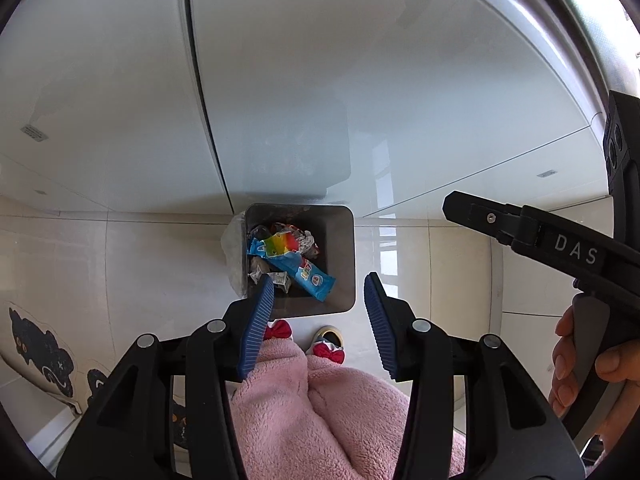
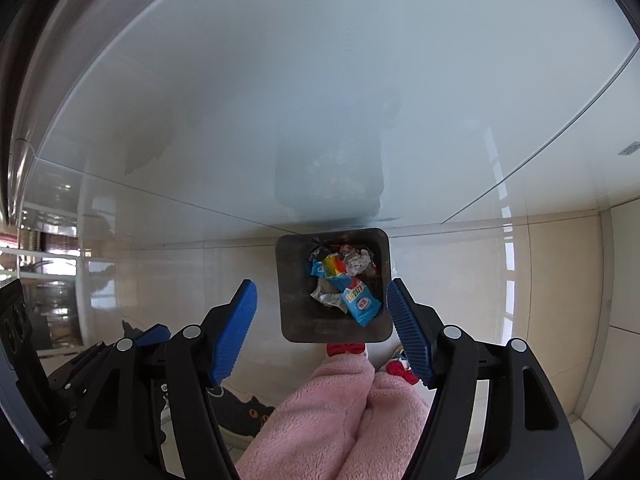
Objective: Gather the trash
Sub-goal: 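Raise both tools back to the counter toward the silver wrapper and pink pack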
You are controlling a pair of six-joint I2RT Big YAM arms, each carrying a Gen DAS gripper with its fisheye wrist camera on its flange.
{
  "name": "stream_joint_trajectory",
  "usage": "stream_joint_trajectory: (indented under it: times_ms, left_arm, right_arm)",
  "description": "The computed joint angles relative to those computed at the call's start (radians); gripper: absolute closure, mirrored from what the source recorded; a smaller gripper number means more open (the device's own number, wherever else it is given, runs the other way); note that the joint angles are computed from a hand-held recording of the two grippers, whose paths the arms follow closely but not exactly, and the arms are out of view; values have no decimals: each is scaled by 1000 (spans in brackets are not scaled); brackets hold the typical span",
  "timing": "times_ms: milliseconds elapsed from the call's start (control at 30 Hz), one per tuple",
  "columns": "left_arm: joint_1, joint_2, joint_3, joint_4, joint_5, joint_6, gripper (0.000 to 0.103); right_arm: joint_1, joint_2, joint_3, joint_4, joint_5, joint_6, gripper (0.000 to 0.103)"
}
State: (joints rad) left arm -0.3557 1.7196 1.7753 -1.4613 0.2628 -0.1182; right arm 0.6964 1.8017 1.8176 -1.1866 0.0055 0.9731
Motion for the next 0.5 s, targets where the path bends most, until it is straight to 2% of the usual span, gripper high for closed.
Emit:
stream_joint_trajectory:
  times_ms: [167, 367, 500]
  left_arm:
    - [15, -23, 72, -30, -3, -5, 56]
    - [5, -1, 249, -92, -15, 33, 54]
    - [-3, 40, 391, -131, -3, 62, 53]
  right_arm:
    - [2, -52, 3, -20, 26, -10, 34]
    - [11, -124, 24, -63, 89, -28, 34]
    - [16, -148, 83, -97, 154, -34, 34]
